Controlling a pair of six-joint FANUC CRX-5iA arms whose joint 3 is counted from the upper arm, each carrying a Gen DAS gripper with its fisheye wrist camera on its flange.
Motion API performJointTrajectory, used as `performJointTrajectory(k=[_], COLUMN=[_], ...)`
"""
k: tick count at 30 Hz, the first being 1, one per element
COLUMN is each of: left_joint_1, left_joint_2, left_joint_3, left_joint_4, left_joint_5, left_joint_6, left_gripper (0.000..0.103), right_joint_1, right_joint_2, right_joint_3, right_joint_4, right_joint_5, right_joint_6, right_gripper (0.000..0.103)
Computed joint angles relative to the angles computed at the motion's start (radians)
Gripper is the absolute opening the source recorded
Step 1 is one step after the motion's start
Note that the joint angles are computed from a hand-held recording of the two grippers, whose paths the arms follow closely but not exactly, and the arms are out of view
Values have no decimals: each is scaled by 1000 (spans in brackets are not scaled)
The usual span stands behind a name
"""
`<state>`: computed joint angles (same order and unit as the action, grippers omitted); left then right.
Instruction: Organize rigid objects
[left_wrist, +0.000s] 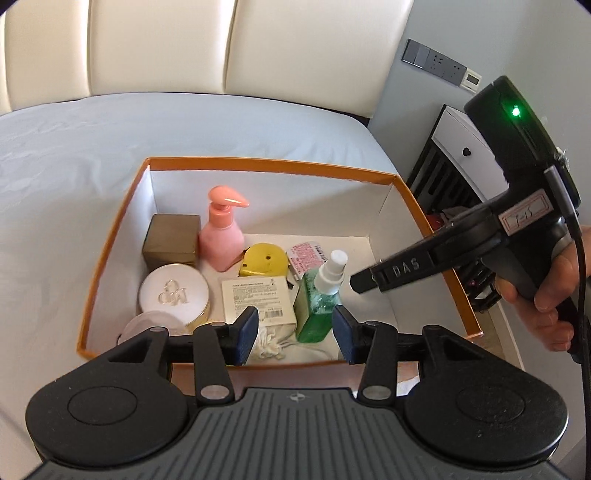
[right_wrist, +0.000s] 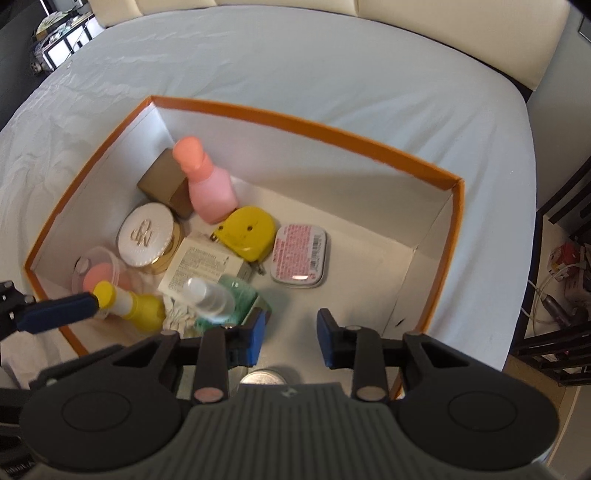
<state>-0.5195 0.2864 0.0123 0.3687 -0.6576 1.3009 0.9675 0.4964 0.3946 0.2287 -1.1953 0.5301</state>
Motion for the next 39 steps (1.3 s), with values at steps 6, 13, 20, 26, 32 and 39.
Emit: performJointTrajectory(k=[6, 13, 20, 26, 32, 39], left_joint_1=[-16, -40, -79, -70, -181, -210], left_joint_2=[-43, -122, -208, -257, -267, -239], left_joint_3=[-21, -52, -42, -74, 6, -6], left_joint_4=[-57, -162, -453, -452, -795, -775], left_joint_5=[19, 95, 176, 204, 89, -29], left_joint_6=[31, 160, 490, 563, 744, 776], left_gripper=[52, 52, 52, 77, 91, 96], right_joint_1=[27, 79, 168, 274, 354, 409], right_joint_2=[-19, -93, -187, -227, -279, -247], right_joint_3=[-13, -72, -146, -169, -297, -321], right_joint_4=[12, 118, 320, 428, 541, 510], right_joint_5=[-11, 16, 37, -73, -111, -185], right_joint_6=[-5, -101, -272, -337, -585, -755], right_gripper=[32, 36, 58, 71, 86, 91])
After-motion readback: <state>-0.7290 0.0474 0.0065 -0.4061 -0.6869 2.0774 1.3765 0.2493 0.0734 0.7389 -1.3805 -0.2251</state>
